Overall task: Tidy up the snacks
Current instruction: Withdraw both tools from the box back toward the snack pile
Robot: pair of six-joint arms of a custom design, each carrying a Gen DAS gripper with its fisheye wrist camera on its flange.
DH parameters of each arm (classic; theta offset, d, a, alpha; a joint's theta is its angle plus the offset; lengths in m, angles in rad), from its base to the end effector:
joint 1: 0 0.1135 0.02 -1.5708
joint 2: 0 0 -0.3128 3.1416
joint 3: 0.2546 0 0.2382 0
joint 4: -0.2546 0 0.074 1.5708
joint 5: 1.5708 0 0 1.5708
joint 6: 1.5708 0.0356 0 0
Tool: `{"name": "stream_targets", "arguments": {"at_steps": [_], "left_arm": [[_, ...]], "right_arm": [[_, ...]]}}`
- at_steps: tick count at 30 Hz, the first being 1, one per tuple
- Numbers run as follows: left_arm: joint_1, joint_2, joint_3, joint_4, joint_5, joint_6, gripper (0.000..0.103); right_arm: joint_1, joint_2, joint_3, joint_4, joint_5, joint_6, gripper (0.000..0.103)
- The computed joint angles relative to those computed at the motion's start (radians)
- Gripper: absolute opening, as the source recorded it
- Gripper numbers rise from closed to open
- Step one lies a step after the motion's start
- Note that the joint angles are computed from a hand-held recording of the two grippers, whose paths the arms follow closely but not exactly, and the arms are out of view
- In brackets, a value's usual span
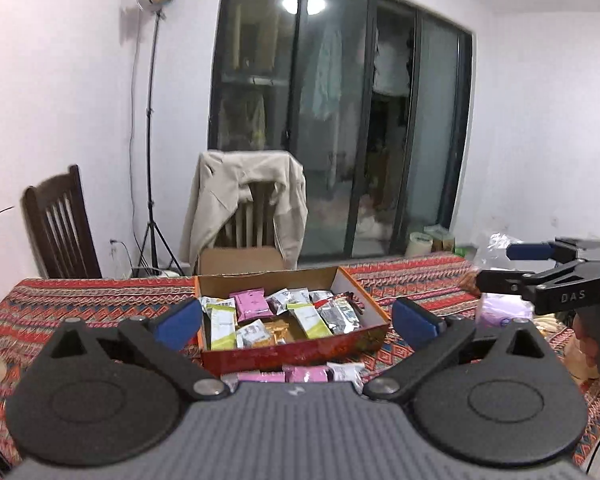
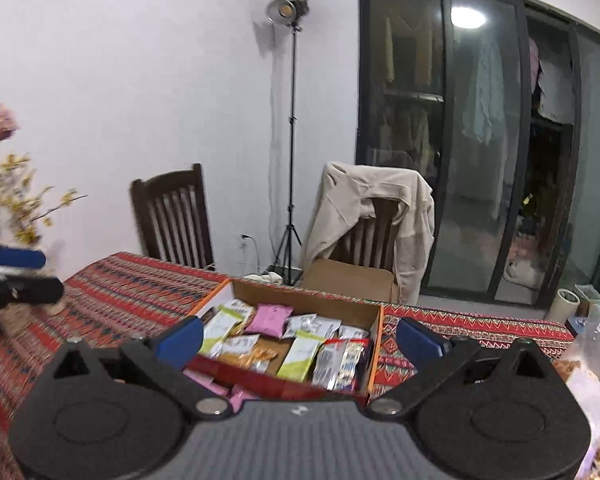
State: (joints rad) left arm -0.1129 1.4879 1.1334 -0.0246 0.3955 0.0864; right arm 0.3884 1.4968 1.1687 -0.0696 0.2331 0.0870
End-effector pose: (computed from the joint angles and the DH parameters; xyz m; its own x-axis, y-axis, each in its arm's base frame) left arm 0.3267 -0.0509 0.3619 -0.3267 0.1172 -0.9378 0.4896 0.8697 -0.0619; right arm 0.3128 0.1191 0.3659 -0.3720 -0.0609 -0.9262 -0.1396 0.9902 -0.0090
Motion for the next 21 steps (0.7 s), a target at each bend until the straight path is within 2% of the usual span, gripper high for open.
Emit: {"name": "stream_targets", "arguments": {"at_steps": [3,5,8,10,13,16,19,21], "left_arm": [[0.035,-0.17,-0.297,0.176,0.008,-0.008,0.103],[0.061,-0.264,-0.458,0.254,0.013,-0.008,0.103],[0.079,-0.379,-0.634,0.289,0.001,-0.004,0.103],[0.086,-0.448,-0.723,0.28,-0.002,0.006,0.103],[0.087,-0.528,-0.825,0.276,-0.027,-0.017,0.103],[0.076,-0.567,-0.894,0.264,-0.051,-0.018,0.103],[0.059,-0.564,-0.934,0.279,-0.103,0.016,0.103],[0.066,-0.551,-0.948,0.304,-0.115,0.015,0.103]], "right_arm": [[0.058,-0.158,-0.252,0.172,0.035,0.022,0.103],[0.112,-0.243,-0.395,0.237,0.073,0.048,0.103],[0.247,-0.344,-0.576,0.293,0.217,0.085,0.103],[0.367,-0.373,-0.685,0.353,0.358,0.121,0.103],[0.559,-0.352,-0.813,0.447,0.591,0.224,0.103],[0.734,-0.292,-0.896,0.466,0.744,0.385,0.103],[0.842,-0.203,-0.956,0.488,0.801,0.57,0.103],[0.854,-0.121,-0.974,0.528,0.778,0.656,0.103]]}}
